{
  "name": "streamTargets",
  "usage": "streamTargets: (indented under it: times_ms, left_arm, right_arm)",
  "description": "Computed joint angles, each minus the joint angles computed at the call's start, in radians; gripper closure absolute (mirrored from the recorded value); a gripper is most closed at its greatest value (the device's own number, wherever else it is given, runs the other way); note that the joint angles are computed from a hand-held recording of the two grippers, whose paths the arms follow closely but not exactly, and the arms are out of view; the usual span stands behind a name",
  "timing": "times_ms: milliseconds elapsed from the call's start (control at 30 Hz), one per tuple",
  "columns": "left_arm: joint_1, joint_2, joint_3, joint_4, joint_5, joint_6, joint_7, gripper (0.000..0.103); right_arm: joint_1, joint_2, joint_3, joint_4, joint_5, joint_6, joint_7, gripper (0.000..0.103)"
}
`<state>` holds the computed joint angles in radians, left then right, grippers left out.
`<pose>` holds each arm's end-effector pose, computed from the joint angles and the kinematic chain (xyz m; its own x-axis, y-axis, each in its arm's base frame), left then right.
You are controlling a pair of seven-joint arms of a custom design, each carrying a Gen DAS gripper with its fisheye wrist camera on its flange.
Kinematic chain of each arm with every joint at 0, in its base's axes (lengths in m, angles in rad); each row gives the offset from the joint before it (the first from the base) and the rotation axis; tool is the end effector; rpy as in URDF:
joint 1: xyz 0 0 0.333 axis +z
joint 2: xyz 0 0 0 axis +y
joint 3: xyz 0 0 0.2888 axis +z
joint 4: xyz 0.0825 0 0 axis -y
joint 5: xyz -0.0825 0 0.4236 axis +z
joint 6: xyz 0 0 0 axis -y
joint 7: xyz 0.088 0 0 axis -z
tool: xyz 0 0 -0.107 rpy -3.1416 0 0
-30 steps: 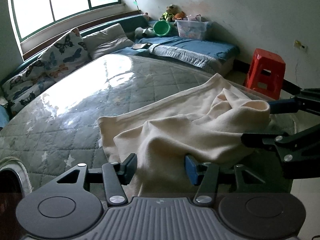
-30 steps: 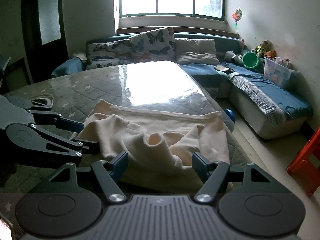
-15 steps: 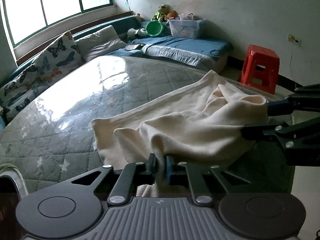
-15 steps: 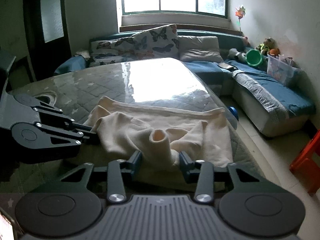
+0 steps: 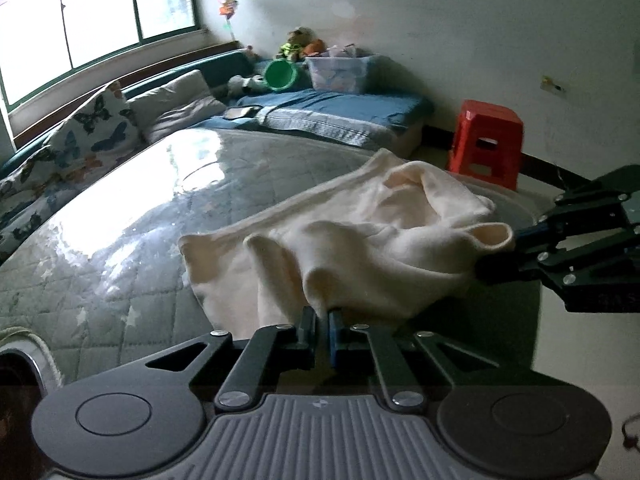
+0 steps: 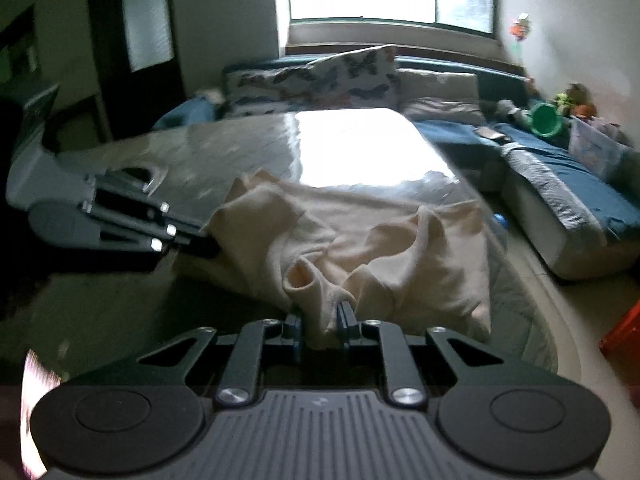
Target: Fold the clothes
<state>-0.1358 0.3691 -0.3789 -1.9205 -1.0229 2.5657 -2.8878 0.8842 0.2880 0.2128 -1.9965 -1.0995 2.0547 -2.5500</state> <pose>0.5892 -0.3073 0.2858 -0.9892 -0.1256 -0.0757 -0.0322 0.6895 -0.7236 0.3250 0.5254 0.2705 -0.3831 -0.9229 -0.0387 -0.5933 0.2779 -0.7555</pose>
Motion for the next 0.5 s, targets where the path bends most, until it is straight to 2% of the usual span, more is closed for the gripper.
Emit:
streamTargets:
  times_ms: [200,267,433,500]
  left_arm:
    - [0.026,-0.038,0.034,-0.035,0.059,-0.101,0.020,0.096]
    - [0.029,-0.046,0.045,-0.038,0.079,-0.130,0.018,0.095]
    - [0.040,-0.049,0.059,-0.014,0.089,-0.210,0.003,0.090]
    - [0.046,-0.052,0.061,-0.001,0.077,-0.237,0.003,0.080]
  right_arm:
    - [0.006,-0.008,0.016,-0.016,0.021,0.097,-0.044,0.086]
    - [0.009,-0.020,0.019,-0.024,0.021,0.120,-0.047,0.077]
    - [0.010,-0.087,0.025,-0.064,-0.004,0.121,-0.043,0.072]
    - [0.003,-0.114,0.031,-0.084,-0.030,0.118,-0.027,0.068]
